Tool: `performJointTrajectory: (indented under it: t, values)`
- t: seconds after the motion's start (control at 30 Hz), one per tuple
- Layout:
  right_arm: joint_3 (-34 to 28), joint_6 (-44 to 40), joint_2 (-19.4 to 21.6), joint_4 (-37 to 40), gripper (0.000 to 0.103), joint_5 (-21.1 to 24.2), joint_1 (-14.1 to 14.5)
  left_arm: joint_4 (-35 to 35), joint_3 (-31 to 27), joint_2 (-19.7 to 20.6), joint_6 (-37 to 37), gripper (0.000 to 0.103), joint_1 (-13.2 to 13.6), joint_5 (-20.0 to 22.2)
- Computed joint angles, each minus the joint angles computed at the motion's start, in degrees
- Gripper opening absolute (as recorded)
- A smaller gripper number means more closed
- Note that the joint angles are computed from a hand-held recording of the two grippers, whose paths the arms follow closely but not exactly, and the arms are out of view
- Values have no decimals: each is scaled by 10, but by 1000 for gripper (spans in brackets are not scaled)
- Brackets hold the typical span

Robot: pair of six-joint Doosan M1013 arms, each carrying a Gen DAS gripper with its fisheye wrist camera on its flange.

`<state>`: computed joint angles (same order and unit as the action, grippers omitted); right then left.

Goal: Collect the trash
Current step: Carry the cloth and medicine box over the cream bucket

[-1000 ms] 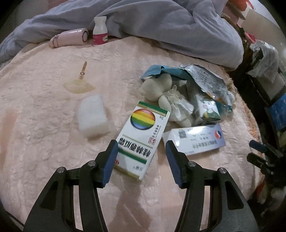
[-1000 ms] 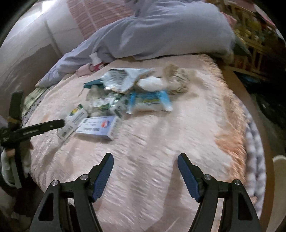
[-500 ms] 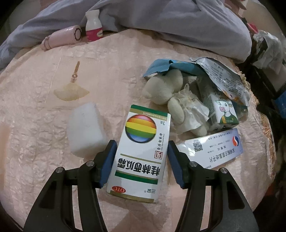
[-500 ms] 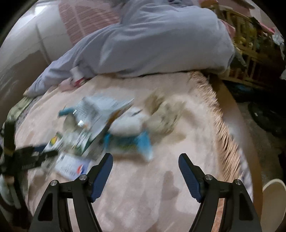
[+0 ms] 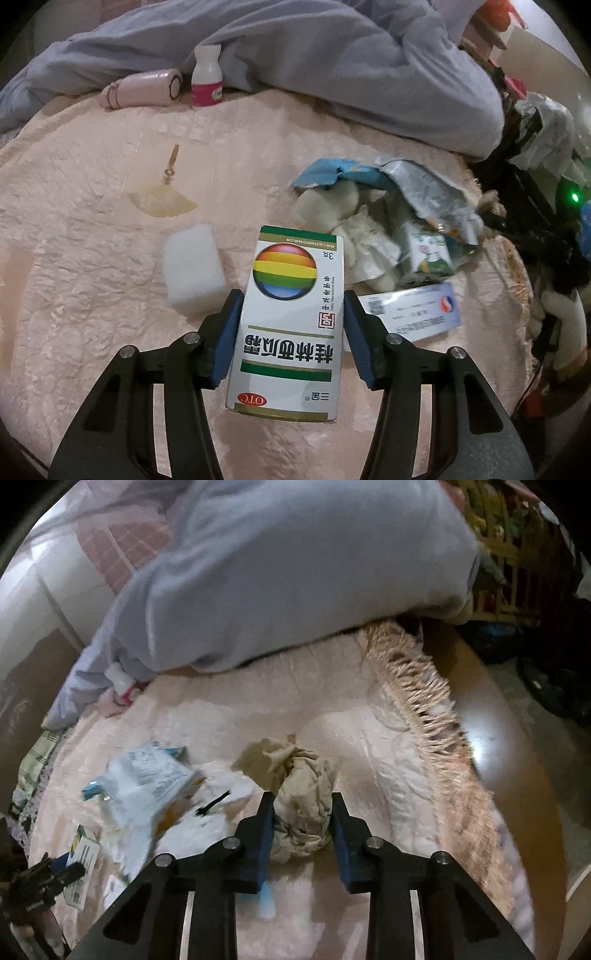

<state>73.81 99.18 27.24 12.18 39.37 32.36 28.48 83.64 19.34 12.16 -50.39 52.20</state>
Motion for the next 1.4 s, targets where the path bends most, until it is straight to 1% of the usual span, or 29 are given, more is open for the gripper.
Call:
performJointTrajectory:
  t: [0.13, 0.3, 0.4, 0.57, 0.7, 0.93, 1.1, 1.3, 1.4]
  values:
    - [47, -34, -43, 10, 27, -25, 1, 9, -13, 2, 3, 51, -11, 5]
    - [103, -57, -91, 16, 27, -33, 5, 17, -43, 16, 17, 51, -27, 17]
    - [134, -52, -115, -5, 27, -33, 10, 16, -65, 28, 34, 51, -36, 23]
    - [180, -49, -150, -8, 27, -47, 9, 13, -109, 50, 65, 51, -51, 31]
    - [212, -28, -177, -29, 27, -57, 5, 8, -149, 71, 100, 51, -61, 36]
    - [254, 25, -220, -78, 27, -63, -17, -26, -231, 117, 177, 51, -69, 48]
    - [280, 65, -246, -110, 27, -61, -40, -52, -298, 156, 230, 51, -74, 60]
    - [306, 106, -269, -139, 27, -57, -67, -95, -394, 213, 300, 51, -78, 83]
    - [316, 126, -277, -154, 27, -54, -78, -116, -449, 245, 333, 51, -82, 102]
